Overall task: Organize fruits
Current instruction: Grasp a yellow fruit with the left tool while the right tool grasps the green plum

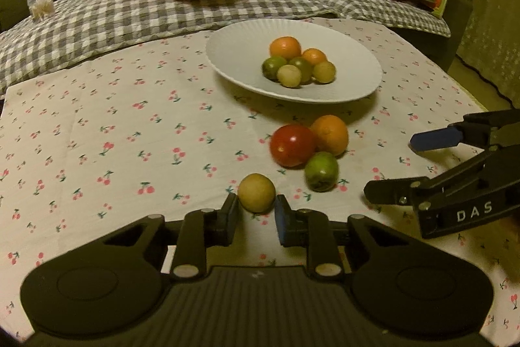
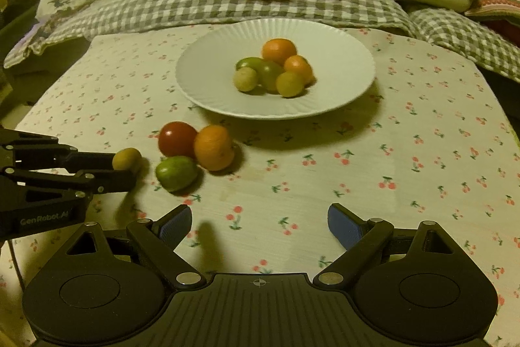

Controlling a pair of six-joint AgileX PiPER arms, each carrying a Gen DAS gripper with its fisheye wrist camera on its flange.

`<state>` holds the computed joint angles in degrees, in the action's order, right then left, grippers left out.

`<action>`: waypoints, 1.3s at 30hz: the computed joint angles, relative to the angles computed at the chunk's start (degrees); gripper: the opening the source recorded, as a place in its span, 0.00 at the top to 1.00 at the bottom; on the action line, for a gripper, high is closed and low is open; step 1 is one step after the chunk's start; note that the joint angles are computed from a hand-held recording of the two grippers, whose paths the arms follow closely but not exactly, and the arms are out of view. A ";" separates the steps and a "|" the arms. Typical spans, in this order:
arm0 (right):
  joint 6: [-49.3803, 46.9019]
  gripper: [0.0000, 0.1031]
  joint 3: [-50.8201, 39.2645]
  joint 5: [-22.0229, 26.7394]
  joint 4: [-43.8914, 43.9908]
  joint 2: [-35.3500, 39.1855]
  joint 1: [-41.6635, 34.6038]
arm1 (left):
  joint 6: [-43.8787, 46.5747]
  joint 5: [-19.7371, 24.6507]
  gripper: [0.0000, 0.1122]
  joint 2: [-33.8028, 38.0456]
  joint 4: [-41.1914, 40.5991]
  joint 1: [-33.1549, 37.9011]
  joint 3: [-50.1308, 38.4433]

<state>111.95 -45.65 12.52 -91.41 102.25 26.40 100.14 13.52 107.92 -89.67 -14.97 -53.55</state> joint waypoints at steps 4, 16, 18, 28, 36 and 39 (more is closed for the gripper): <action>-1.96 0.10 -1.53 -0.19 1.86 1.20 1.09 | 0.26 -0.02 0.80 -0.52 0.10 0.83 0.52; -9.27 0.23 -6.33 -1.80 9.26 4.22 3.04 | 0.37 0.93 0.80 -1.26 0.93 2.56 1.21; -11.77 0.31 -7.01 -2.26 11.54 4.58 3.15 | 0.48 1.11 0.80 -1.26 0.98 2.86 1.23; -13.43 0.59 -8.75 -2.82 12.99 5.71 3.58 | 0.66 1.55 0.80 -1.70 1.16 3.54 1.68; -13.83 0.67 -9.71 -3.30 13.35 6.36 3.64 | 0.76 1.36 0.80 -1.78 0.82 3.29 1.82; -12.90 0.69 -9.80 -3.30 12.49 6.49 3.54 | 0.97 1.33 0.80 -1.70 0.60 3.27 1.76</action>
<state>99.04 -55.44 9.22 -78.92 108.74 29.94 101.11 14.85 106.22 -89.06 -11.70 -51.80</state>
